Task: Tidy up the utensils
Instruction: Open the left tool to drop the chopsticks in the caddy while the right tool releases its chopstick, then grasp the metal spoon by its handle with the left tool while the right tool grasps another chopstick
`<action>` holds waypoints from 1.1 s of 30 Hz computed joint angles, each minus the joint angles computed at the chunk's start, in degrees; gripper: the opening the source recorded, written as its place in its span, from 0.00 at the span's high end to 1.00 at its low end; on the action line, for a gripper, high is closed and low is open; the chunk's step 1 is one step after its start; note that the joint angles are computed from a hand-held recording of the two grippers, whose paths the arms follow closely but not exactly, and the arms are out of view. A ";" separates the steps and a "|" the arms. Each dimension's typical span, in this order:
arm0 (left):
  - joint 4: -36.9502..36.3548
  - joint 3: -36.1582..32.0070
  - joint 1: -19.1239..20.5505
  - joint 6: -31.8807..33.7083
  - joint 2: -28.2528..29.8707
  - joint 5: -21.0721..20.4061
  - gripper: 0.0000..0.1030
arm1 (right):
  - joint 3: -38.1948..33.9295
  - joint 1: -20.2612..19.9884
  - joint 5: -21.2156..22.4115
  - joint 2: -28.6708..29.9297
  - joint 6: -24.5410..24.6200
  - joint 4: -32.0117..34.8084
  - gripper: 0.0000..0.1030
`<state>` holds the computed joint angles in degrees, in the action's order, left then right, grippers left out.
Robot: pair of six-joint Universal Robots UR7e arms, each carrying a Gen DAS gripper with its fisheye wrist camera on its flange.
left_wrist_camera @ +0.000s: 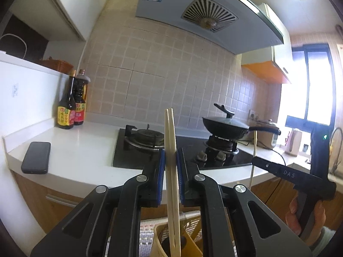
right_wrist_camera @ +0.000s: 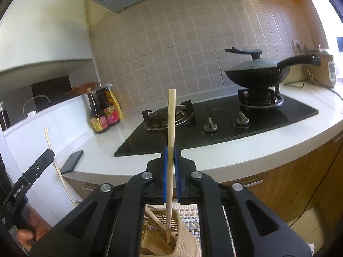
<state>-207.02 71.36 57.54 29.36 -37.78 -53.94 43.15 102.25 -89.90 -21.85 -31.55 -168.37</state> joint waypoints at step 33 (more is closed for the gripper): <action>40.20 25.95 -5.32 -38.44 -19.20 2.59 0.62 | 40.35 1.34 -17.68 -23.43 1.75 14.33 0.60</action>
